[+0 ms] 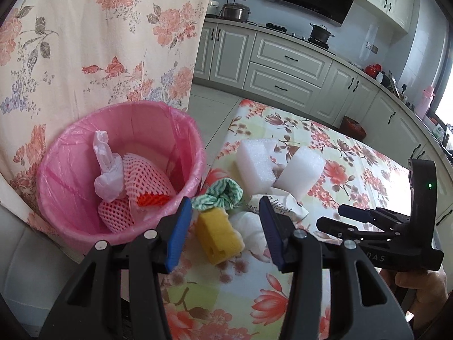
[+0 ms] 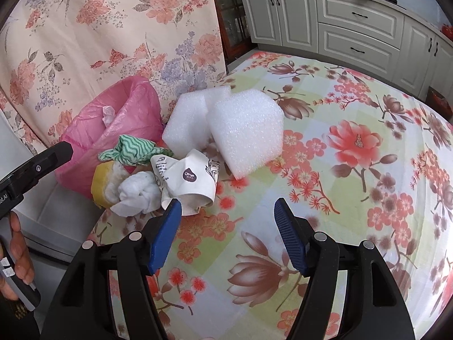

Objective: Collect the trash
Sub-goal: 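Grasp the yellow sponge on the table with the left gripper, then grasp the white printed paper cup with the right gripper while the left gripper holds the sponge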

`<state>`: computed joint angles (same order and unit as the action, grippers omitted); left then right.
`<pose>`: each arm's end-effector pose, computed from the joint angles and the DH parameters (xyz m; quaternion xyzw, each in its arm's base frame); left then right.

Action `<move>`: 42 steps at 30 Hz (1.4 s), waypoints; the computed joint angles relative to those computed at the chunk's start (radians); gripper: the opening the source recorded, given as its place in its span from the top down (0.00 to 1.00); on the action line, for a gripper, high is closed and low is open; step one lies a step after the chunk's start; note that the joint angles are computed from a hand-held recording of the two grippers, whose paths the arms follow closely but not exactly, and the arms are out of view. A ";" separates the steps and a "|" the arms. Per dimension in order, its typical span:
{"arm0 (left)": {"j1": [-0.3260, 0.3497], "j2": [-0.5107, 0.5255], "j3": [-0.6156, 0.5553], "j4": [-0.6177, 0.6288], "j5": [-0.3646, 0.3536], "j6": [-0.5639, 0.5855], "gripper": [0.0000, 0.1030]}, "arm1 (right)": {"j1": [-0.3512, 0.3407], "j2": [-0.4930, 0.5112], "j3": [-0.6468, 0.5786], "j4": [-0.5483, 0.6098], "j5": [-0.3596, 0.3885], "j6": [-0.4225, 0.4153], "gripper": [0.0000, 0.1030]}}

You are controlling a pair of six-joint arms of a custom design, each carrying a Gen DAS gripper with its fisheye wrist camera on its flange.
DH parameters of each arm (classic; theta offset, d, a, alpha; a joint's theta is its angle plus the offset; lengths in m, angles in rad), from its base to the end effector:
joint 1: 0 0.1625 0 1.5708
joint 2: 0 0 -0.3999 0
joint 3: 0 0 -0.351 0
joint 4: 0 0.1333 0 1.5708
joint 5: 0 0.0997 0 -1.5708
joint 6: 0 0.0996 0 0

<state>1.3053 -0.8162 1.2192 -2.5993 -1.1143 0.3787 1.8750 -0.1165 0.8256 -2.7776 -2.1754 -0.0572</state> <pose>-0.0205 -0.7509 0.3021 0.2274 0.9012 -0.2870 0.2319 0.3099 -0.7310 -0.0440 0.0942 -0.9234 0.2689 0.2574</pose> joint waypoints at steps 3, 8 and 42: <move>0.000 0.007 0.014 -0.003 0.022 -0.020 0.56 | -0.005 -0.020 0.048 -0.028 0.006 0.002 0.37; 0.007 0.027 0.010 0.018 0.051 -0.058 0.59 | -0.007 -0.045 0.107 -0.057 0.004 -0.001 0.37; 0.016 -0.072 0.123 0.094 0.001 -0.104 0.76 | -0.005 0.221 -0.442 0.283 0.078 -0.069 0.37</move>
